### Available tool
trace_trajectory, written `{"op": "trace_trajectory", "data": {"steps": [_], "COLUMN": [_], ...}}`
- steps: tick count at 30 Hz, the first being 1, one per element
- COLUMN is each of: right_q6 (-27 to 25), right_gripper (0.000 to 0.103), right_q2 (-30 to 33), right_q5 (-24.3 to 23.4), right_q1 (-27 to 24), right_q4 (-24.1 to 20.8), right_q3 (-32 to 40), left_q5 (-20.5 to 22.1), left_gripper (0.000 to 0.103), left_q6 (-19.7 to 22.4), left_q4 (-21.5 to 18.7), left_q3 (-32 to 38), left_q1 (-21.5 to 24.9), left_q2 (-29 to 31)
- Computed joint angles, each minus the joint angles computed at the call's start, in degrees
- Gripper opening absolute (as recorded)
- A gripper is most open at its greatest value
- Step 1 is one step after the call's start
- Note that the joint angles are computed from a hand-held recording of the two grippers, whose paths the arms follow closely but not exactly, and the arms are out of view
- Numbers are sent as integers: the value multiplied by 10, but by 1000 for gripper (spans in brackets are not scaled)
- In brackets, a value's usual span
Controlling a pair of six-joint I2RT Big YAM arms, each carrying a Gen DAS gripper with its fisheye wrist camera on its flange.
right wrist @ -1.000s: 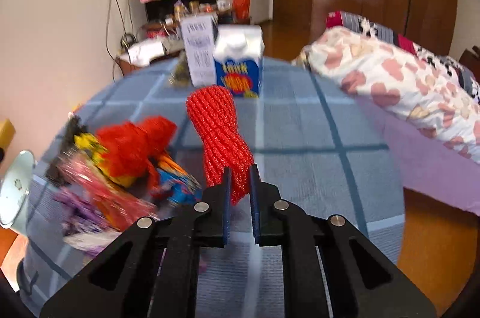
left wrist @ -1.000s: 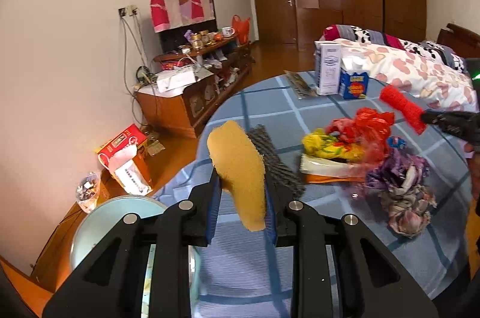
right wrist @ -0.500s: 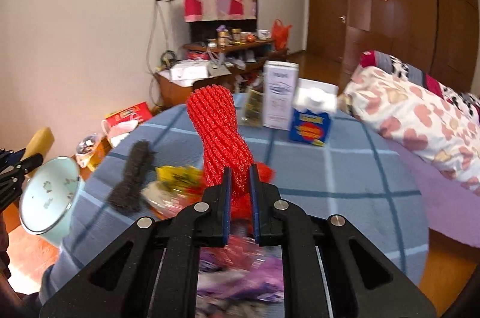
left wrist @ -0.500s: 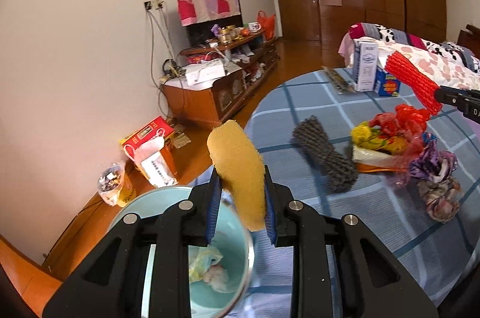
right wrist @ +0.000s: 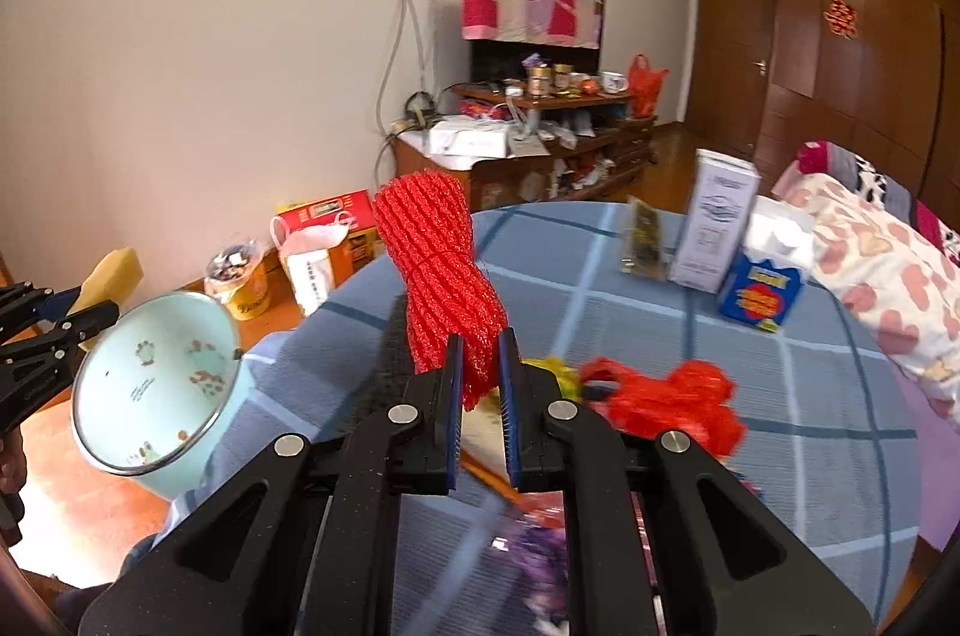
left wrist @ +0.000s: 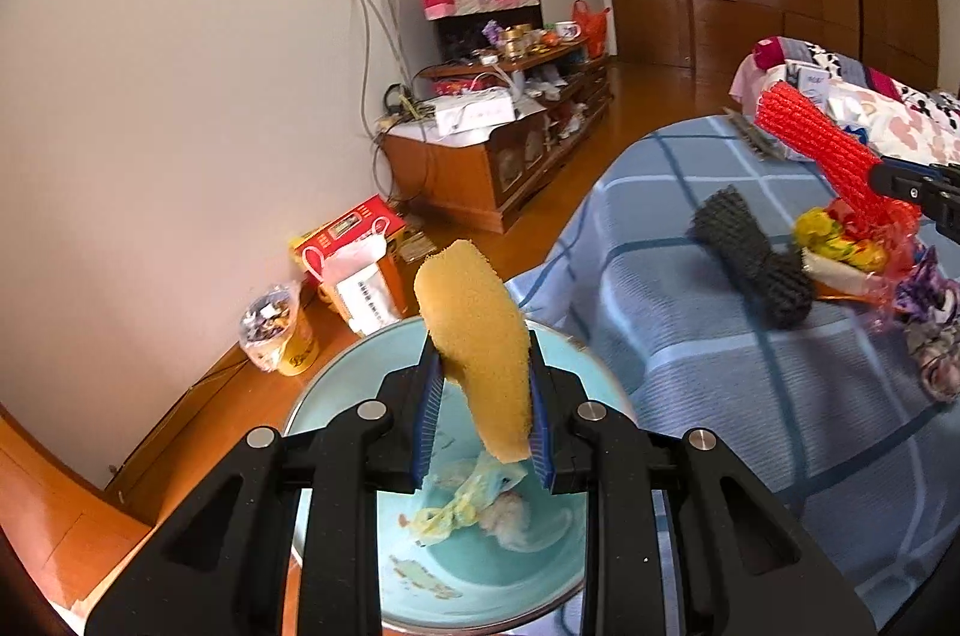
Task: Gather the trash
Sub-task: 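Hold the sponge and red net over the blue bin with both tools, then release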
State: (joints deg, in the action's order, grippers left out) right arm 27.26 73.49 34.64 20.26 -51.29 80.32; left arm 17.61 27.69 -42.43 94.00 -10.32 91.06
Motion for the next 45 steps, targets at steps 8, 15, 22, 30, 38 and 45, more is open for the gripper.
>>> {"op": "trace_trajectory", "data": {"steps": [8,15,22,30,38,45], "right_q6": [-26,-41,-56,-72,-81,-90], "right_gripper": [12,12,12,12,12,12], "right_q2": [46,80,102,125,139,150], "right_q5": [-21,-35,-45,-53,-63,-69], "right_q1": [26,45,60,71,75,77], "right_q4": [32,47,56,60,62,61], "right_q3": [24,49,66,88,101,115], "left_q5": [-13,-20,-25,-28,-30,-30], "left_gripper": [25,25,25,25,25,25], "left_q6": [-1,-4,-9,-16,-22,-24], "left_q4": [1,0,8,14,26,29], "left_q3": [3,10,4,4,-3,-3], "left_q1": [23,38,47,54,59,61], "left_q2": [10,22,19,19,14,15]}}
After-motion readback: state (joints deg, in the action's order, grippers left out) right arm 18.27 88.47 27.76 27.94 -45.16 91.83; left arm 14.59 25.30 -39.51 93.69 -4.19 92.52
